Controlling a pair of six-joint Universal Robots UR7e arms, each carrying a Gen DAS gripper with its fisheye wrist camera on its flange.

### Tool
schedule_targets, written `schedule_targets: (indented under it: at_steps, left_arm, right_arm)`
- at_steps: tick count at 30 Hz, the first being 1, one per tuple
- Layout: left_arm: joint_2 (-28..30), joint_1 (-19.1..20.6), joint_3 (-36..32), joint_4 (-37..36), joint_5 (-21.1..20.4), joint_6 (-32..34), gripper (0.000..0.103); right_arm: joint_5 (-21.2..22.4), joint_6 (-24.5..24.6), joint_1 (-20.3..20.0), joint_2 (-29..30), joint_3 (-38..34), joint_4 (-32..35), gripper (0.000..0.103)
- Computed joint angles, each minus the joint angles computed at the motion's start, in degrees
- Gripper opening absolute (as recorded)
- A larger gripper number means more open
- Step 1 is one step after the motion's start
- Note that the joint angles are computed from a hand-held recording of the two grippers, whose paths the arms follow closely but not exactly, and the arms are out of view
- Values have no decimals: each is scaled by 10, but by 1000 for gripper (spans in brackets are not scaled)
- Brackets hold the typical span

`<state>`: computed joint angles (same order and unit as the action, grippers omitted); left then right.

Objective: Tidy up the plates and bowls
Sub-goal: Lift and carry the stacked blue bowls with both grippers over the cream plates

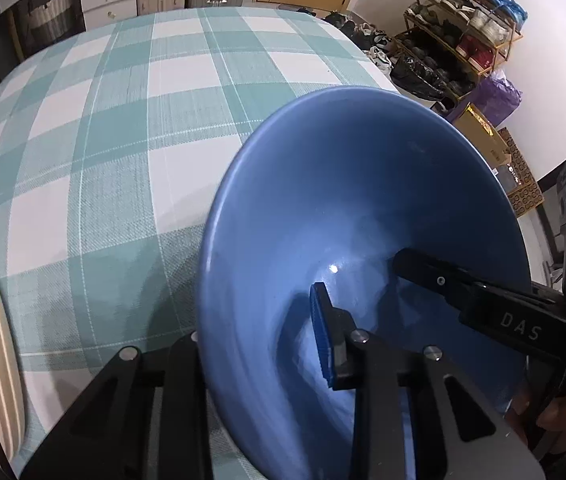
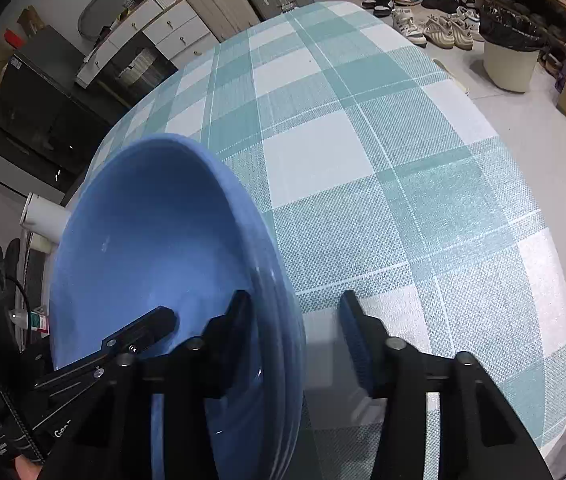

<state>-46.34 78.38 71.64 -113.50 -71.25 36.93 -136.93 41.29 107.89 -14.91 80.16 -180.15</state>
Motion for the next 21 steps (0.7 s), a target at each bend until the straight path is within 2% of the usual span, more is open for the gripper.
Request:
schedule_targets:
  at_steps: [2, 5, 7, 12, 21]
  left_arm:
    - [-1, 0, 1, 2, 2, -2, 27]
    - [-5, -1, 10, -8, 5, 2, 27]
    - [-5, 0, 9, -6, 4, -1, 27]
    - [4, 6, -17, 29, -8, -19, 25]
    - [4, 9, -27, 48, -12, -32, 25]
  right_arm:
    - [-1, 3, 1, 0, -2, 5, 33]
    - [10, -4, 2, 1, -3, -3, 20]
    - [-8, 3, 7, 4, -14, 21, 20]
    - [-8, 11, 7, 5, -12, 12, 20]
    - [-23, 8, 15, 8, -20, 25, 19]
